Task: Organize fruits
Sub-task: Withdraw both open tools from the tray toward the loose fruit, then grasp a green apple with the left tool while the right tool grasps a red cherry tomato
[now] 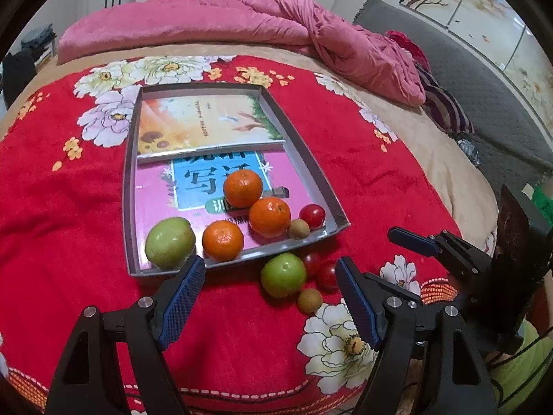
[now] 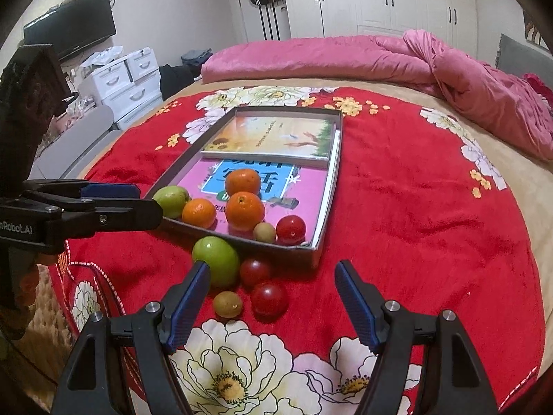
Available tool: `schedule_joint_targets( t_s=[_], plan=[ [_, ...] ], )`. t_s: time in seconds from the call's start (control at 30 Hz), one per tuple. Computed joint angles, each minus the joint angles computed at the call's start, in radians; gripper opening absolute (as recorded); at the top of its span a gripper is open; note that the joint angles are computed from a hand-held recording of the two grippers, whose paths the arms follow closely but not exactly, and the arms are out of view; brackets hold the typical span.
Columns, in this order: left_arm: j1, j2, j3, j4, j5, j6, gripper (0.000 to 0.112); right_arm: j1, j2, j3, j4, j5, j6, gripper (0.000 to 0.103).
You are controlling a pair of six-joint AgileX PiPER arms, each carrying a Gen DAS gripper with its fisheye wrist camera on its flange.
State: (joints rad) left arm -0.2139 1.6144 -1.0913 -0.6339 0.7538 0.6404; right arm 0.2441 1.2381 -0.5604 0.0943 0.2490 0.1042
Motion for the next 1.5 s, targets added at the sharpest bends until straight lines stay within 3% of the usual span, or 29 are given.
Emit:
schedule_joint_targets(
  t_s=[0.17, 0.37, 1.27, 1.43, 1.5],
  plan=[
    [-0.011, 0.005, 0.007, 0.013, -0.001, -0.006, 0.079, 0.011, 0.012, 0.009, -0.038, -0.004, 0.035, 0.074],
    [-0.023, 0.014, 0.016, 0.030, -0.003, -0.016, 0.079, 0.044, 0.023, 0.015, -0.192, -0.004, 0.189, 0.074],
    [-0.056, 0.110, 0.013, 0.067, 0.000, -0.049, 0.079, 0.059, 0.126, 0.041, -0.365, -0.065, 0.332, 0.073],
    [-0.064, 0.130, 0.006, 0.074, -0.005, -0.064, 0.079, 0.065, 0.162, 0.038, -0.418, -0.093, 0.370, 0.065],
    [-0.068, 0.141, 0.001, 0.074, -0.008, -0.070, 0.079, 0.058, 0.179, 0.035, -0.354, -0.106, 0.300, 0.061]
  ],
)
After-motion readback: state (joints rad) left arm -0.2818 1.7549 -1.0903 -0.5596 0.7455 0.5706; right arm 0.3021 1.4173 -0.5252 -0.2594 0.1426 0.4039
